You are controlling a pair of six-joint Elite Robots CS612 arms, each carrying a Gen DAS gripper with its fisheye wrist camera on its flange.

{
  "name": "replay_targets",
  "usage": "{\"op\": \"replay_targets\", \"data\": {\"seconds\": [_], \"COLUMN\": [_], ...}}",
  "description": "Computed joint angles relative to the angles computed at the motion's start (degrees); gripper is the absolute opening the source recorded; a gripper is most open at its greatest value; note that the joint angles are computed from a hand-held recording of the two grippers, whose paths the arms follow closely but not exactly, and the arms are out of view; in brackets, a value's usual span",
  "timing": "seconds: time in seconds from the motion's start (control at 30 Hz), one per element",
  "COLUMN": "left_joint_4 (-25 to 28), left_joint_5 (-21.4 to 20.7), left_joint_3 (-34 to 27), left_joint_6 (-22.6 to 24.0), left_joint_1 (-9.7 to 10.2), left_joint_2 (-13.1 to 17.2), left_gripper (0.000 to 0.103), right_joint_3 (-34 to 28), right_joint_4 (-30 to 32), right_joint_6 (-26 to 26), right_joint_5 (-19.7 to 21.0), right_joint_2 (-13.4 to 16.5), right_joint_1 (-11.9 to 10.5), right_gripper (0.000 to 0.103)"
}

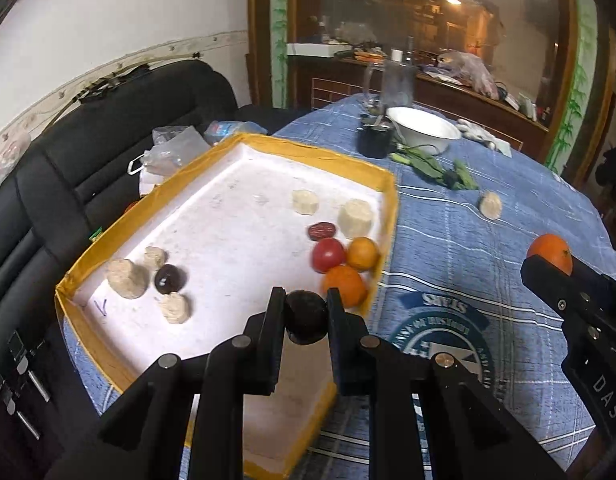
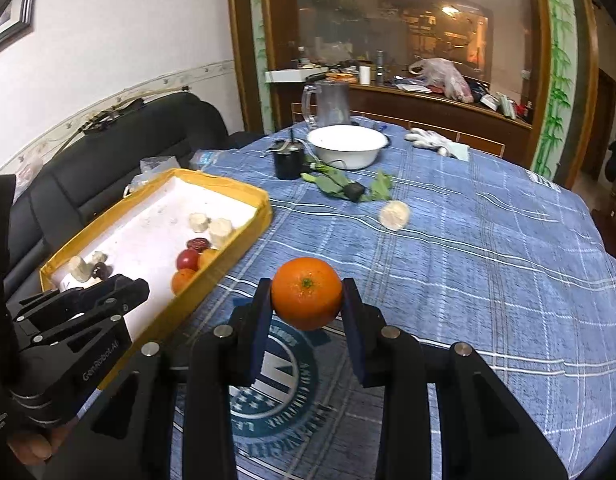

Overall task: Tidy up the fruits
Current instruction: 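Carry the orange and dark plum over the tray with both tools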

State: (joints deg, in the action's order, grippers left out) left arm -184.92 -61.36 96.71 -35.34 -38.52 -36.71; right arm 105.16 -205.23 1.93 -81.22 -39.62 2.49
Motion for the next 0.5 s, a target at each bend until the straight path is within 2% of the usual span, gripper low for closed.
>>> {"op": "replay_targets", "data": {"seconds": [0.5], "left_joint_4": [4.9], "left_joint_5": [1.0], "left_joint_3": [-1.2], "left_joint_6": [-4.0], "left_joint_1": [3.71], "left_joint_2": [0.5], "left_gripper": [0.018], "right_joint_3": [-6.9], "right_joint_4": [6.7], "right_joint_6": [-2.8], "right_joint_5": [4.2], "right_joint_2": [2.3], "right_joint_1": [2.7], "right_gripper": [0.036]}}
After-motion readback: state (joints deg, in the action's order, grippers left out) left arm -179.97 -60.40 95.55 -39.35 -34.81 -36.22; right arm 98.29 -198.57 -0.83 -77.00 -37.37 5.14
